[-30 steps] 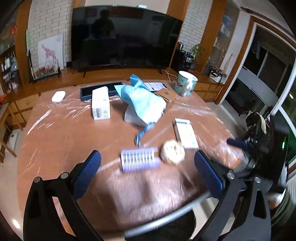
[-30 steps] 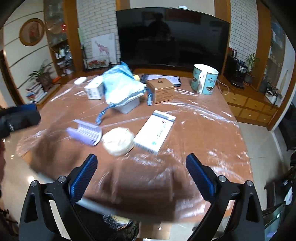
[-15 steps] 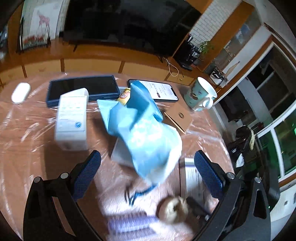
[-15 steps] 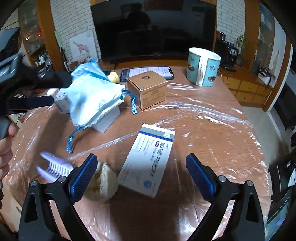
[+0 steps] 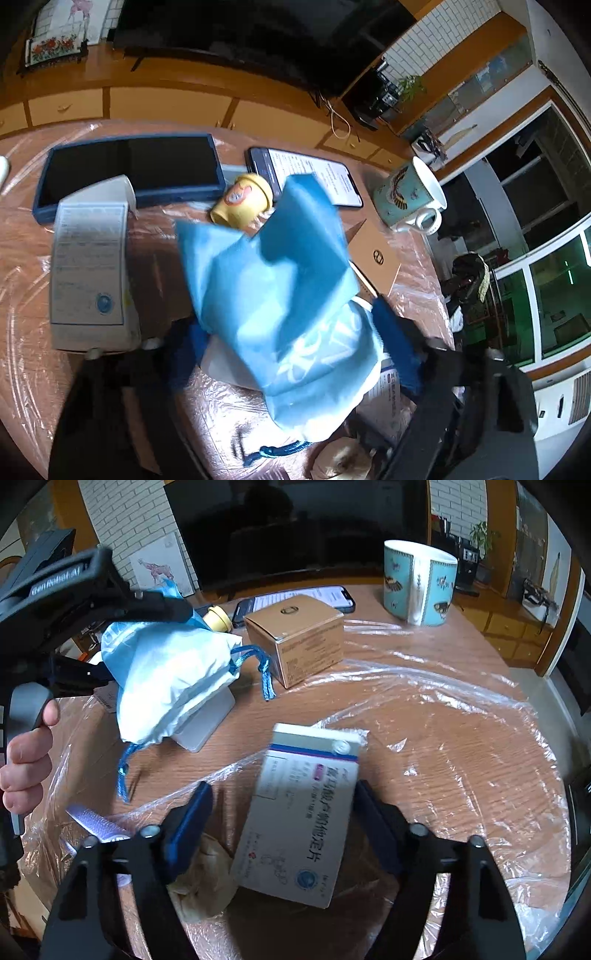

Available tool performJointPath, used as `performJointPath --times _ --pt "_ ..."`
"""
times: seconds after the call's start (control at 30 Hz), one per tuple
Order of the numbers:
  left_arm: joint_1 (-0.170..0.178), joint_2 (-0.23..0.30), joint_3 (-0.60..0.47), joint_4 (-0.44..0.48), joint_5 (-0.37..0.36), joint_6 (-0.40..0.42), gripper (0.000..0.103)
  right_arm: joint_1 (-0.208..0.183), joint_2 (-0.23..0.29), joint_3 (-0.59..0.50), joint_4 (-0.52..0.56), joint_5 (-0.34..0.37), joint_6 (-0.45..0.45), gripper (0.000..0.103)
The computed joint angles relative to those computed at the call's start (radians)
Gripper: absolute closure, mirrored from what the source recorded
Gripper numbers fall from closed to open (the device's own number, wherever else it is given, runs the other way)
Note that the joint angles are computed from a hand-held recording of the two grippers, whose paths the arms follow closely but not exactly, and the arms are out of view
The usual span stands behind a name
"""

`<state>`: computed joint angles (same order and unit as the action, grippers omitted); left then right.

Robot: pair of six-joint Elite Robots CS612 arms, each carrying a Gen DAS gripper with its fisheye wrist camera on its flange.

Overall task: Collect trash
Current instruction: 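Grasp the blue cloth with the left tool while the right tool grasps the white medicine box, then lift the blue cloth and white box and carry both toward the black bin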

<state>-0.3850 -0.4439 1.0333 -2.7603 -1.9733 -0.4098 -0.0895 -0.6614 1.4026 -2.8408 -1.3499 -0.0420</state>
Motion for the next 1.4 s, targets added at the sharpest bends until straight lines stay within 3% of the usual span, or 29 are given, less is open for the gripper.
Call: performJointPath --times 0.07,0.23,0.4,0.73,1.0,1.4 --pt "0.003 0.003 0.000 -0.014 -0.018 0.001 0.041 -0.004 0.000 0.001 0.000 0.016 -0.001 0.051" --pt "0.009 -0.009 0.029 -0.056 -0.057 -0.001 0.050 -0.021 -0.004 0.015 -0.020 0.073 0.032 0.051" --pt "0.011 -0.047 0.097 -0.139 -0.067 0.007 0.050 -0.041 -0.018 0.034 -0.057 0.119 0.060 0.051" --pt "0.000 -0.136 0.274 -0.325 -0.018 0.016 0.050 -0.068 -0.037 0.054 -0.098 0.183 0.072 0.053" --pt "-0.017 -0.192 0.387 -0.399 0.048 0.034 0.050 -0.079 -0.063 0.091 -0.138 0.238 0.067 0.053" --pt "-0.058 -0.271 0.549 -0.464 0.169 0.046 0.050 -0.090 -0.147 0.215 -0.169 0.294 -0.026 0.053"
